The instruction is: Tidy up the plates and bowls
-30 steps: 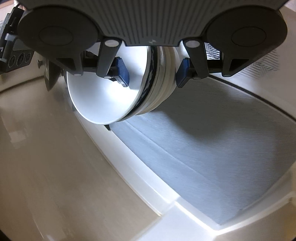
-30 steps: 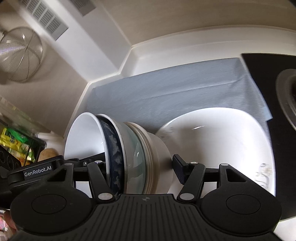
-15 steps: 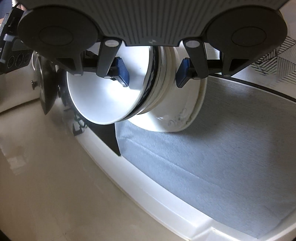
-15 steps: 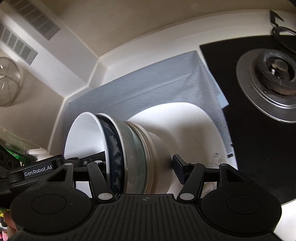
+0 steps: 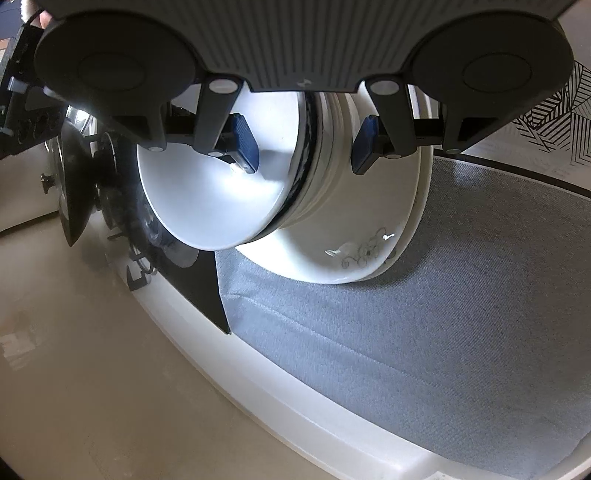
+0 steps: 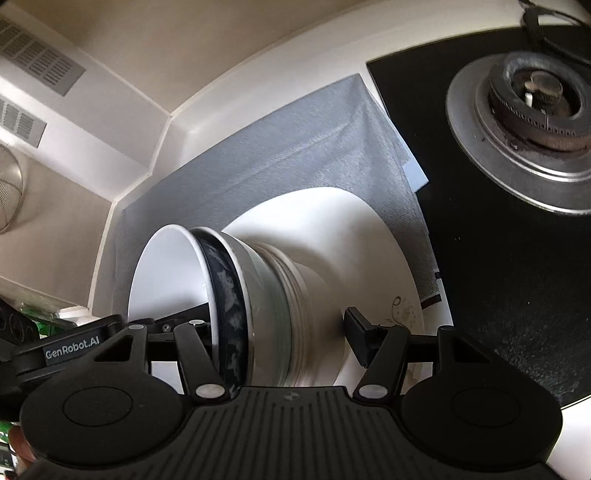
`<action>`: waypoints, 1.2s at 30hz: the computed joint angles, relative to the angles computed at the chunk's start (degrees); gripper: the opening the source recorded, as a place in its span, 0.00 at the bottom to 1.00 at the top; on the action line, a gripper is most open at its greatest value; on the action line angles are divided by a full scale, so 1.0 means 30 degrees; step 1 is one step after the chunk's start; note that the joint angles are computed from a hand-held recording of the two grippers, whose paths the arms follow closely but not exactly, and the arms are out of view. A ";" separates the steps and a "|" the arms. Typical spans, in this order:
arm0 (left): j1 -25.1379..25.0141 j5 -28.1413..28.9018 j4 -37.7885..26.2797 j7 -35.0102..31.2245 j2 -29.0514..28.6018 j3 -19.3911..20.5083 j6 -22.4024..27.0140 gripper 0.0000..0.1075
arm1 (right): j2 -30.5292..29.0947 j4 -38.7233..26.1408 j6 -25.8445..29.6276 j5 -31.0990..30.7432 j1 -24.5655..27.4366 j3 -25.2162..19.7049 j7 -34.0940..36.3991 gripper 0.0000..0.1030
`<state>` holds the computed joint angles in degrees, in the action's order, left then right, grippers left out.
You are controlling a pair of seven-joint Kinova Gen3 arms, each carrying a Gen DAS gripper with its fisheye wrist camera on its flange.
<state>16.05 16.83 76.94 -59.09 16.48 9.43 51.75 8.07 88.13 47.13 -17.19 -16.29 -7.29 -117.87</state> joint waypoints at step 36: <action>0.6230 -1.2459 -0.0390 0.2845 -0.2973 0.0575 0.6570 0.96 | -0.5798 0.2368 0.2745 1.5219 0.9396 -1.8571 -1.3026 0.94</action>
<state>34.74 -20.55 75.77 -50.55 7.56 11.15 71.46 -9.32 95.23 55.36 28.47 11.90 -63.00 -156.95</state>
